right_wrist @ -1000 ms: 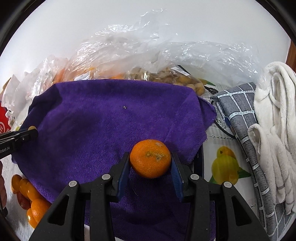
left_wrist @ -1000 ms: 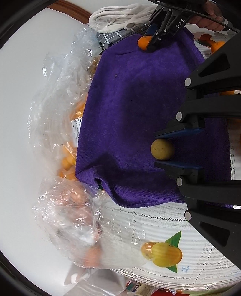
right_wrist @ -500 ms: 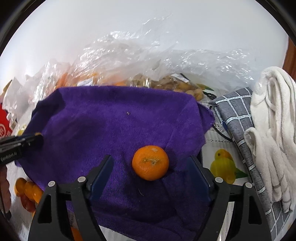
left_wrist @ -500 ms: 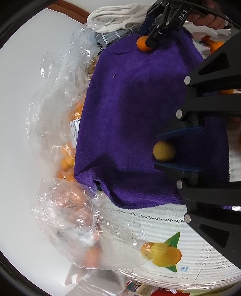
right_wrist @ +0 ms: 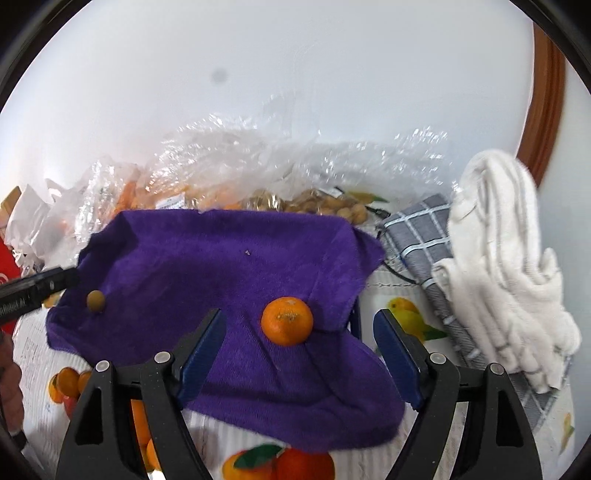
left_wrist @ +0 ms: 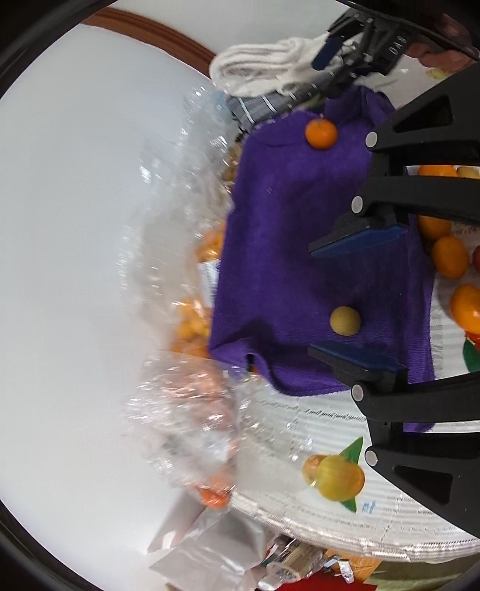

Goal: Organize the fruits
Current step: 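Open the right tool onto the towel while the left tool releases the yellow fruit there, then withdraw both tools from the towel back toward the fruit row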

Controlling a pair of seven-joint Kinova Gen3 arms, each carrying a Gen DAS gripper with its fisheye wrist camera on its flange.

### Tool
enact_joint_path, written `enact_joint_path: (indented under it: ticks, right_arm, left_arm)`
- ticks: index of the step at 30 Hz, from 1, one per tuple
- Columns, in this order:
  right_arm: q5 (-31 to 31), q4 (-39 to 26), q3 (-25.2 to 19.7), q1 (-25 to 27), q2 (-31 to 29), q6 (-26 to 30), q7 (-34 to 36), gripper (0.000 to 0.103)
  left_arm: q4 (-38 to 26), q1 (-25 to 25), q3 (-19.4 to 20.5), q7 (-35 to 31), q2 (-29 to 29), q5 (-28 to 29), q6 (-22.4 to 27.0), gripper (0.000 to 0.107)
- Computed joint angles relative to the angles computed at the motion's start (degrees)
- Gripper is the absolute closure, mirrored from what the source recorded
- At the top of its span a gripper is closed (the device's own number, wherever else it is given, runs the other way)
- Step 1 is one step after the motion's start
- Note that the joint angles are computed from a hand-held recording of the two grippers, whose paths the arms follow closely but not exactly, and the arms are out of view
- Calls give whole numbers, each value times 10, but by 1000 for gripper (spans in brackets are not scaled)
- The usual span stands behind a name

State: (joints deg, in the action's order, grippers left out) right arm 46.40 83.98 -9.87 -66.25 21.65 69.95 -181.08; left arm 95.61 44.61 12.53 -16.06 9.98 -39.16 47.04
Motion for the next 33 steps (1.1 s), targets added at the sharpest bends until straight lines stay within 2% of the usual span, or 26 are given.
enact_joint_path:
  ticks: [4, 5, 16, 19, 26, 33]
  right_arm:
    - [-9, -7, -9, -12, -10, 27, 9, 22]
    - [-11, -7, -12, -15, -12, 34, 9, 22]
    - [-12, 32, -38, -45, -27, 30, -46, 22]
    - [-4, 36, -43, -56, -21, 31, -52, 32]
    - [-10, 62, -46, -58, -17, -26, -60, 52]
    - [-6, 94, -46, -53, -25, -111, -75, 53]
  left_arm:
    - [14, 25, 4, 39, -25, -37, 17, 63]
    - [19, 22, 17, 46, -31, -43, 24, 63]
    - [99, 2, 78, 79, -90, -22, 59, 63]
    - [132, -5, 91, 105, -105, -17, 53, 63]
    - [177, -4, 120, 167, -100, -20, 71, 63]
    - [198, 15, 118, 205, -90, -21, 75, 63]
